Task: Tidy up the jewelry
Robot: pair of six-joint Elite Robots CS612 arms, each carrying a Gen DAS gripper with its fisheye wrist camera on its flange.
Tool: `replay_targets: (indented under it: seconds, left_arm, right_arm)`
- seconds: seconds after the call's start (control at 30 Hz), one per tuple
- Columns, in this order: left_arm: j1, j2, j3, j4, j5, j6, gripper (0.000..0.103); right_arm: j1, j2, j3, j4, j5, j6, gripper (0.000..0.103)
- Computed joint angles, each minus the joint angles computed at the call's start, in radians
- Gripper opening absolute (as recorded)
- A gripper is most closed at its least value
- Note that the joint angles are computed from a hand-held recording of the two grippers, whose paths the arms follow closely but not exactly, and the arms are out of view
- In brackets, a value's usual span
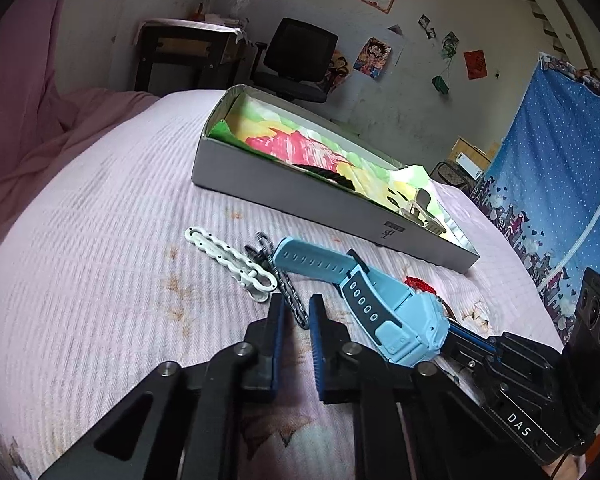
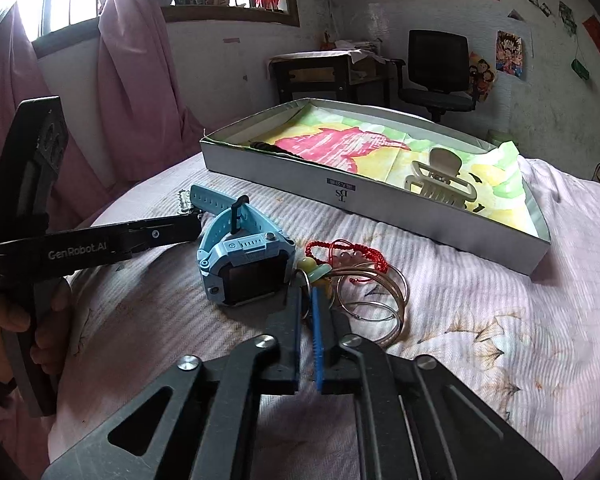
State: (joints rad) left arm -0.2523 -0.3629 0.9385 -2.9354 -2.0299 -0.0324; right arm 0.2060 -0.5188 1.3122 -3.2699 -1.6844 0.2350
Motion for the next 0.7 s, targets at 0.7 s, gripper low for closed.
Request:
replay_targets:
  seconds: [0.7]
  left_arm:
    - [0.005,-0.066,0.158,-0.135,-0.043,0.046,0.003]
  right_arm:
    - [0.013,-0.017,0.059,-0.176,-0.092,0.026,0.002]
